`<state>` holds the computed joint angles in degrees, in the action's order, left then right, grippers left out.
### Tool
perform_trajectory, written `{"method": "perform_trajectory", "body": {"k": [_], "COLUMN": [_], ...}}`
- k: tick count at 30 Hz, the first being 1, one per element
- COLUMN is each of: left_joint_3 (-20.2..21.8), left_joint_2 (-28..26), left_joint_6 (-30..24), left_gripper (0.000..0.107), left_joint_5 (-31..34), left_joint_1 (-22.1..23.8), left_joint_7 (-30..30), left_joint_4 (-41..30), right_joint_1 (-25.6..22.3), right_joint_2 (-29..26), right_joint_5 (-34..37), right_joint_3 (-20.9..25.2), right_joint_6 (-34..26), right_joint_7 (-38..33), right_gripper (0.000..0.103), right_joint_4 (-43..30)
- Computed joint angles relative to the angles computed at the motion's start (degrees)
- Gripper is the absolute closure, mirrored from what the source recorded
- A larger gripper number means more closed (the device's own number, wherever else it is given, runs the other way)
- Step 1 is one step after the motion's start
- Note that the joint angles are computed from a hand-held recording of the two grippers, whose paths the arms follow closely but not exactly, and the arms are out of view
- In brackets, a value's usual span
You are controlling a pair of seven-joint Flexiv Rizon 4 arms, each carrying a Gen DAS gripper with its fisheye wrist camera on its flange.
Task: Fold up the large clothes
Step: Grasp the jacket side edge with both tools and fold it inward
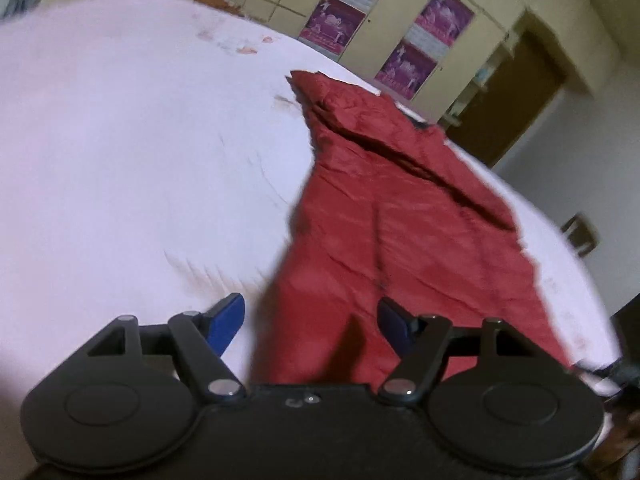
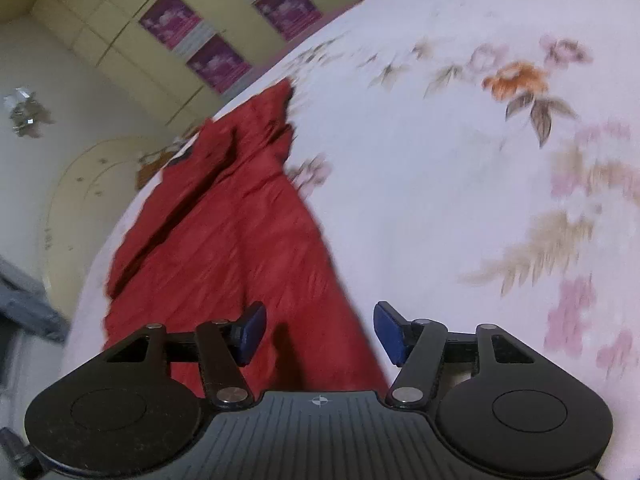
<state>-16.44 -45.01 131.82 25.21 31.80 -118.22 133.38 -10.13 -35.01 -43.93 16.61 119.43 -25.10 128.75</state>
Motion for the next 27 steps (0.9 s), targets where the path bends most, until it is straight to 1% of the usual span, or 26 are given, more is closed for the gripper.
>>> {"method": "perform_trajectory", "body": {"k": [1,4,6,9,11,13,14,15,16,17,18,19,21,22,25,27], "left_joint_3": [-1.0,-3.5,-4.8,-5.1,-5.6,-6.4,-6.7,-6.7,-6.1,-6.0,-5.3,-4.5,-2.4,-1.7,-0.8,-1.3], "left_joint_2": [-1.0,-4.0,-7.1,-10.5,-10.9,-10.0,-9.4,-8.3,-6.7,-6.0,-6.1,-6.0,-5.6,-5.4,-4.6,-4.4], "left_joint_6": [1.1,4.5,7.3,9.8,8.3,4.2,2.4,0.1,-2.3,-2.9,-0.3,2.4,7.0,8.1,9.1,10.2], "left_gripper": [0.04,0.049,0.049,0.051,0.054,0.055,0.057,0.073,0.1,0.098,0.1,0.101,0.101,0.101,0.101,0.101], "left_joint_5": [1.0,3.4,5.1,6.1,7.3,8.6,8.8,8.6,7.7,6.9,6.2,5.5,4.2,3.9,3.4,3.4], "left_joint_1": [1.0,3.7,5.2,5.3,5.7,5.9,5.8,5.4,4.3,3.8,3.0,2.3,0.4,-0.2,-1.6,-1.6], "left_joint_7": [-1.0,-4.9,-8.0,-11.6,-13.4,-13.8,-13.5,-12.8,-11.5,-10.5,-9.8,-9.5,-9.4,-9.5,-10.3,-11.8], "left_joint_4": [0.3,1.2,0.7,-1.5,-3.6,-5.8,-6.5,-7.0,-7.1,-6.7,-6.1,-5.2,-3.5,-3.2,-4.0,-6.4], "right_joint_1": [-1.7,-3.5,-5.2,-6.0,-5.4,-5.4,-5.7,-5.5,-5.9,-6.2,-5.9,-5.7,-5.4,-5.1,-3.7,-2.4], "right_joint_2": [-0.3,-0.8,-2.4,-4.7,-6.1,-7.8,-8.9,-9.8,-10.7,-11.6,-11.6,-11.4,-10.5,-9.7,-8.6,-8.6], "right_joint_5": [-2.1,-4.1,-6.8,-10.3,-12.7,-17.3,-20.4,-22.7,-26.9,-31.7,-33.0,-32.0,-29.2,-28.7,-29.8,-28.6], "right_joint_3": [1.1,1.2,1.2,0.2,-1.2,-2.4,-2.9,-3.6,-4.2,-4.9,-5.7,-5.9,-6.5,-7.2,-9.4,-10.2], "right_joint_6": [0.6,5.7,9.2,12.3,13.2,13.3,13.4,13.6,14.0,14.8,15.9,17.9,21.1,21.9,23.7,25.1], "right_joint_7": [0.4,1.0,3.9,7.2,8.1,10.9,12.9,14.4,17.0,20.3,20.5,18.6,16.1,15.3,15.9,16.5], "right_gripper": [0.057,0.058,0.059,0.059,0.062,0.064,0.064,0.066,0.086,0.094,0.096,0.098,0.098,0.098,0.098,0.098], "right_joint_4": [0.7,3.8,4.1,2.5,0.3,-2.8,-4.8,-6.6,-8.6,-10.7,-11.1,-10.6,-8.8,-8.0,-8.6,-10.2]}}
